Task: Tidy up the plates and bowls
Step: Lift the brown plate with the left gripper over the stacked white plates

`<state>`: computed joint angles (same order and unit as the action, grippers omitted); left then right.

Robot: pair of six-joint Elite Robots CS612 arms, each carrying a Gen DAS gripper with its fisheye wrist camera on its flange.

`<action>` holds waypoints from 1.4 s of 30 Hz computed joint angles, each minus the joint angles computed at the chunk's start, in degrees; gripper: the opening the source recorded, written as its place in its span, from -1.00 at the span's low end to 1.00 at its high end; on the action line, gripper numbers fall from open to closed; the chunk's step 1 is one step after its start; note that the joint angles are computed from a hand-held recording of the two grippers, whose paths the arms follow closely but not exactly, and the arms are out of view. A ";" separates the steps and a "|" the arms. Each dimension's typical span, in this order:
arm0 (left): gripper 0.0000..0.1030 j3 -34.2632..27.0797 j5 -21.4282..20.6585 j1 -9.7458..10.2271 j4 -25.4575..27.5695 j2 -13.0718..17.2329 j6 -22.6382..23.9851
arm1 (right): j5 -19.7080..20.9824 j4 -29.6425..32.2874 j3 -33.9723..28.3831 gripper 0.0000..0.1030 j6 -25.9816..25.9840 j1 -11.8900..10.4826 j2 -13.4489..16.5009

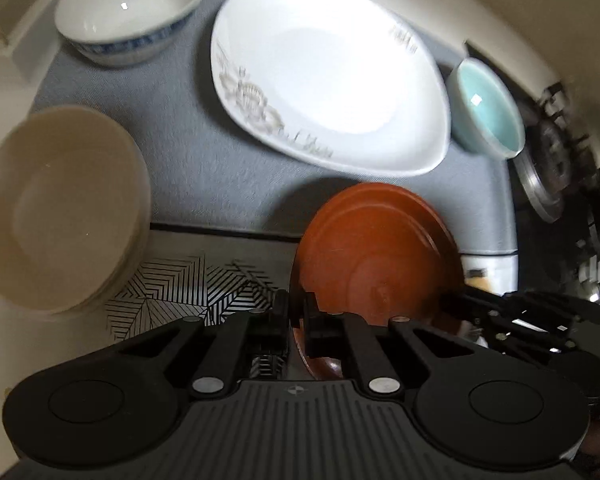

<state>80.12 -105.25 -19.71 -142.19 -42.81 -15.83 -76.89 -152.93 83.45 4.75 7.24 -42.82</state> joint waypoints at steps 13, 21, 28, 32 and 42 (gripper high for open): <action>-0.86 -2.32 -3.77 1.88 -10.36 -1.68 -5.69 | 1.42 -9.03 -2.52 -0.80 7.79 -0.84 -1.06; -0.86 -4.90 5.88 0.61 -15.94 -1.94 -3.69 | 2.54 -12.91 -9.18 -0.79 5.35 -1.02 1.08; -0.85 -7.73 14.00 -0.65 -14.76 0.38 -2.84 | 2.24 -10.09 -14.56 -0.77 3.30 -0.68 4.47; -0.85 -11.43 14.31 -0.24 -10.98 3.85 -4.14 | 4.66 -5.36 -18.23 -0.78 7.72 -1.32 8.01; -0.85 -18.17 8.48 1.33 -4.32 10.17 -6.13 | 1.15 2.46 -24.62 -0.82 8.81 -1.30 13.43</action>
<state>61.95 -96.77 -18.38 -146.51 -32.63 -21.96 -75.74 -150.47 58.83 13.56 5.95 -29.39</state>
